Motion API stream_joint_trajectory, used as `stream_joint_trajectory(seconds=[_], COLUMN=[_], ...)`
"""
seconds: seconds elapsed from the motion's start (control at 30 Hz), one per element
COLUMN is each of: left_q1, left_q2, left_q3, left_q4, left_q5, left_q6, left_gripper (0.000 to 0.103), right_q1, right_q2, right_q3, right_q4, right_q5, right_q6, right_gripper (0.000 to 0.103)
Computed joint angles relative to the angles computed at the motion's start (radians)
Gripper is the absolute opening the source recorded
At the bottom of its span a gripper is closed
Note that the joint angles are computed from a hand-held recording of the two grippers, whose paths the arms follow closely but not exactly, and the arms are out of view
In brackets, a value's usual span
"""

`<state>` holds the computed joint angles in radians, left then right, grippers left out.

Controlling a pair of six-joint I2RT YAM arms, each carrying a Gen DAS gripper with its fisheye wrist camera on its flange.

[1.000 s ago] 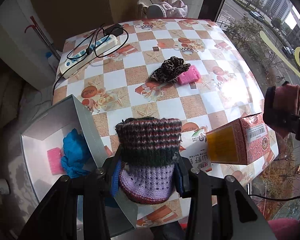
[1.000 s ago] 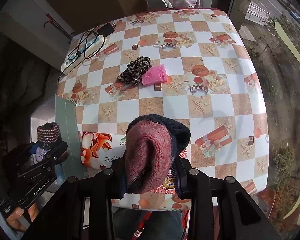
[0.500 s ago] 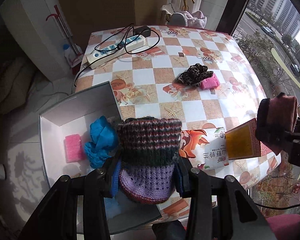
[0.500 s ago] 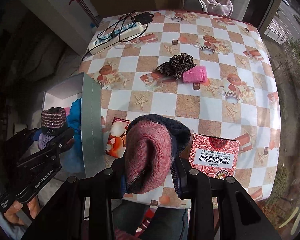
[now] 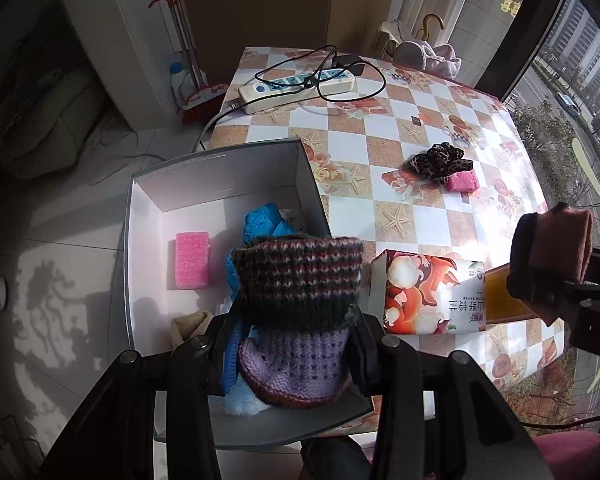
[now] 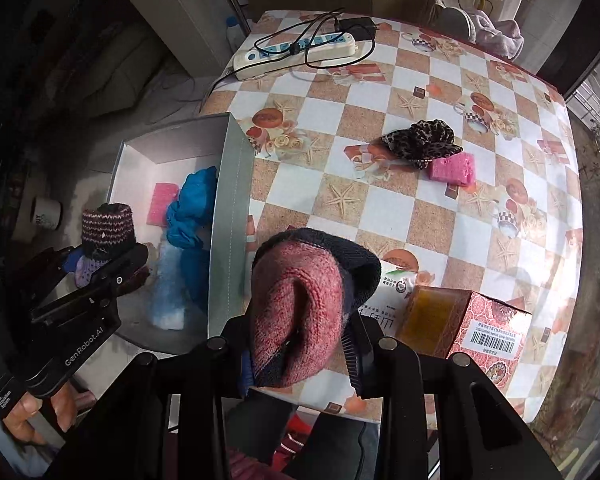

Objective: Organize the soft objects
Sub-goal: 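Lift the hat and sock and carry both over the white box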

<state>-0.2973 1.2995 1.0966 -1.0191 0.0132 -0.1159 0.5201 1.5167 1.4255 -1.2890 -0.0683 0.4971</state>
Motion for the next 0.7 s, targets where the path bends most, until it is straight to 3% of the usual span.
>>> stream_joint_trajectory(seconds=[0.7], left_q1=[0.221], left_q2=[-0.059], left_q3=[-0.125], left_q4=[-0.012], left_q5=[0.033], left_q6=[0.07], left_gripper=[0.047], right_q1=[0.14], right_q2=[0.194], right_q3=[0.142], right_q4=[-0.008], right_q5=[-0.033], right_q6=[-0.044], right_gripper=[0.037])
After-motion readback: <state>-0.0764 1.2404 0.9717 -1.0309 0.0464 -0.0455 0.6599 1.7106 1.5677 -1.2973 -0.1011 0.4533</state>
